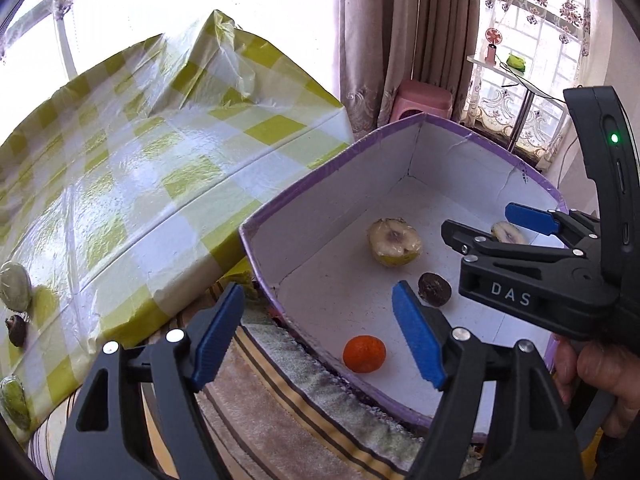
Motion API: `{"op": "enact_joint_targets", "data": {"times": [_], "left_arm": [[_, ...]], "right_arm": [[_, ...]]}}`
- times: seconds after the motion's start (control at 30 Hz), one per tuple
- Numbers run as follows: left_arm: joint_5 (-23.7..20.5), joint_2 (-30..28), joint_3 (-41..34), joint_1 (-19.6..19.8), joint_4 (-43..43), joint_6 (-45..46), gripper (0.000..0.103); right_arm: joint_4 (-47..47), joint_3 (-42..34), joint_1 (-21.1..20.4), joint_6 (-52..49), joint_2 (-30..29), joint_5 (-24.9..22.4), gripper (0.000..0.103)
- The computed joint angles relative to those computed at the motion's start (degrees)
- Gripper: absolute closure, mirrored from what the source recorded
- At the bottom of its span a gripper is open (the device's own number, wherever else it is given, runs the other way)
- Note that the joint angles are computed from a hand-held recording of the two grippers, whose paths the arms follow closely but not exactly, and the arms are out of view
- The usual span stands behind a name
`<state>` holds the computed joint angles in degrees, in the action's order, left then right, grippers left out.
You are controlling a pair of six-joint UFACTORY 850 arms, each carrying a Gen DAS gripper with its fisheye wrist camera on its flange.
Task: Organize fruits
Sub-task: 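Move both open tools back to the fruits on the tablecloth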
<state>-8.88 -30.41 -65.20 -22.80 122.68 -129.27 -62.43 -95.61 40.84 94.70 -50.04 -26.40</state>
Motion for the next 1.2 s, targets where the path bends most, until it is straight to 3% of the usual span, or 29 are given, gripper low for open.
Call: {"op": "enact_joint_targets", "data": {"times": [0.27, 0.8, 1.2], "left_arm": [[-3.4, 4.8, 5.7, 3.4, 1.6, -7.4, 0.027], [-11.6, 14.4, 17.4, 8.8, -7.6, -5.3, 0.027], [-14.2, 20.2, 24.1, 14.3, -11.1, -6.0, 0.026]], "right_arm": [[-0.1, -1.3, 0.7, -1.0, -0.1, 0.4, 0.022], [6.4, -8.4, 3.9, -12.9, -3.2, 0.2, 0.021], [12.7, -15.0, 6.2, -23.4, -6.7, -0.7, 0.021]]}}
